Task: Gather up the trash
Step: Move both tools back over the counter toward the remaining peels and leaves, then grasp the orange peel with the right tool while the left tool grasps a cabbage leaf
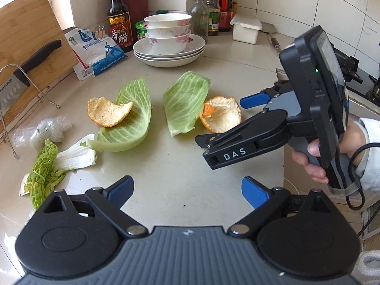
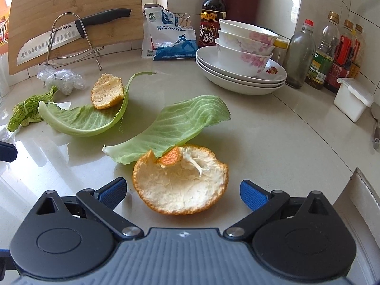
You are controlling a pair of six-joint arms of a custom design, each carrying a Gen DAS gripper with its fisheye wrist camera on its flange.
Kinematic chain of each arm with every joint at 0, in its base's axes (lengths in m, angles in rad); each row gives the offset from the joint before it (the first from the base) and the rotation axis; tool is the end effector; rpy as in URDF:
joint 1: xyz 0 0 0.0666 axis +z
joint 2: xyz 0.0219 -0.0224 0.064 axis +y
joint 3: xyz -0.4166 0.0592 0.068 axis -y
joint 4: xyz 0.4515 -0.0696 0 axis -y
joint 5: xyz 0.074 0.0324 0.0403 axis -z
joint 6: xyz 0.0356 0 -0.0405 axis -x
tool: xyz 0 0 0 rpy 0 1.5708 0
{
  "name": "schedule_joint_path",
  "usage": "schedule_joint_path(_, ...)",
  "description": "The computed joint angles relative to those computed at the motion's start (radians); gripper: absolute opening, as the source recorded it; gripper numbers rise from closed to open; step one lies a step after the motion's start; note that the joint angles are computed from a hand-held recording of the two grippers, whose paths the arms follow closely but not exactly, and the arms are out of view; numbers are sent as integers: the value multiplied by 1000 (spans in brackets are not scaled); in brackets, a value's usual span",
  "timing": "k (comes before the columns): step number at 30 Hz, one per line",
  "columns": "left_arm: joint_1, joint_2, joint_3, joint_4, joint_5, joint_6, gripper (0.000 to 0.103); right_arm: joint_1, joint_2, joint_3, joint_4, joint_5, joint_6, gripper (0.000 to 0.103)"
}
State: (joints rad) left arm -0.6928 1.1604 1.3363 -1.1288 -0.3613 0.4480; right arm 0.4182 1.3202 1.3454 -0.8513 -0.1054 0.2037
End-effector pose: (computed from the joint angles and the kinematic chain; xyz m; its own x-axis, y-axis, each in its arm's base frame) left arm 0.3345 -0.2618 0.5312 -0.7558 0.1008 -0.6470 0.1248 0.9921 0.0088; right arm 0.4645 0.2101 0.4818 -0.5632 -0.4704 -0.6794 -0.5953 0.8012 -0.0613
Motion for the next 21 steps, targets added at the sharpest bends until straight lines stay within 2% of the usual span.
schedule_joint_path(5, 9, 5, 1, -1, 11, -1, 97, -1, 17, 14, 6, -9, 11, 100)
schedule_joint_path(10, 14, 9, 1, 1, 21, -6, 97, -5, 23, 20, -3, -24, 18, 86)
schedule_joint_path(21, 17, 12, -1, 5, -4, -24, 97, -13, 10, 18, -6, -44, 3, 71)
